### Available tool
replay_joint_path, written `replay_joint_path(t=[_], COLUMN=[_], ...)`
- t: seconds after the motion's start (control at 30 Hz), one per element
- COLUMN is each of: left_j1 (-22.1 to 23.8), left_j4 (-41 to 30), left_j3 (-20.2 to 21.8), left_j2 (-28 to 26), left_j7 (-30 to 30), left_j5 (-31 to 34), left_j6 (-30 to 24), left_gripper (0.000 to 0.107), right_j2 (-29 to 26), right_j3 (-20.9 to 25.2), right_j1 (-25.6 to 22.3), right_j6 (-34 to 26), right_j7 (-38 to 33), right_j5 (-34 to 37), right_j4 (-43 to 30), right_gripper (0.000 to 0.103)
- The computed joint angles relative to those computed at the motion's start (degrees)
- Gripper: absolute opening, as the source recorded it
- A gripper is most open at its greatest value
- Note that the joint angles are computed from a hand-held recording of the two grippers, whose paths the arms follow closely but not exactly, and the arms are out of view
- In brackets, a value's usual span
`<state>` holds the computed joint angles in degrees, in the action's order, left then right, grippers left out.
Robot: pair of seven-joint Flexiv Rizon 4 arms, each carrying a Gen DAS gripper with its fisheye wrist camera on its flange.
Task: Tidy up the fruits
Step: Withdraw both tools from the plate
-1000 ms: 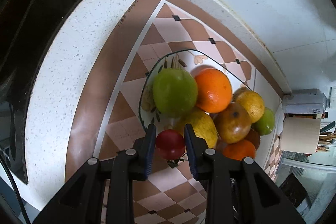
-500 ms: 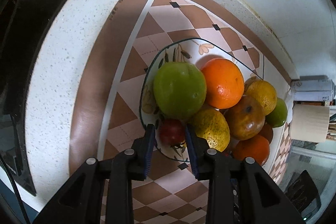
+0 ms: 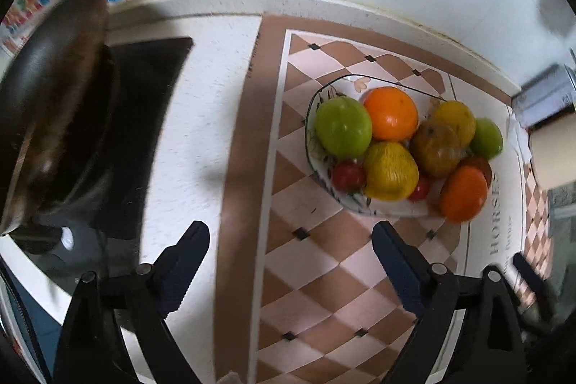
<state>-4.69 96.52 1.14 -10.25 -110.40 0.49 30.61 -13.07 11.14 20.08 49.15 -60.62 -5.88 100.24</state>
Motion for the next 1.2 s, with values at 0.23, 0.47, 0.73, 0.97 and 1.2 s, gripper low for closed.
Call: replay_joint_path(t=[0.23,0.47,0.73,0.97,1.2], left_j1=[-1.59,-2.52,-3.14,-3.23,-2.90], left_j4=[3.72,5.06,5.61,5.35,4.37], left_j3=[-0.49,-2.34,-6.04,-9.22,-11.82], left_j2=[7.05,13.70,22.31,28.87,32.30], left_j7=[-0.70,-3.45,-8.53,-9.22,-10.37], left_j5=[4.82,8.00,13.73,15.20,14.74], left_j6=[2.43,2.34,-0.53,-4.17,-7.40], left_gripper=[0.099,0.099,0.099,0.099,0.099], right_j2=[7.08,14.71,24.68,33.05,38.10], right_j3=[-0.53,0.75,2.27,2.76,2.88], right_j1=[0.10,-1.06,-1.25,-1.44,-1.27], right_j6=[-1.19,-2.58,-5.36,-8.28,-11.17], right_j7=[4.80,5.72,3.28,0.09,-2.16], right_j5=[-7.11,-6.09,-3.83,-2.25,0.10], right_j4=[4.91,7.93,10.28,10.34,8.95], right_gripper=[0.098,0.098,0.098,0.098,0.098])
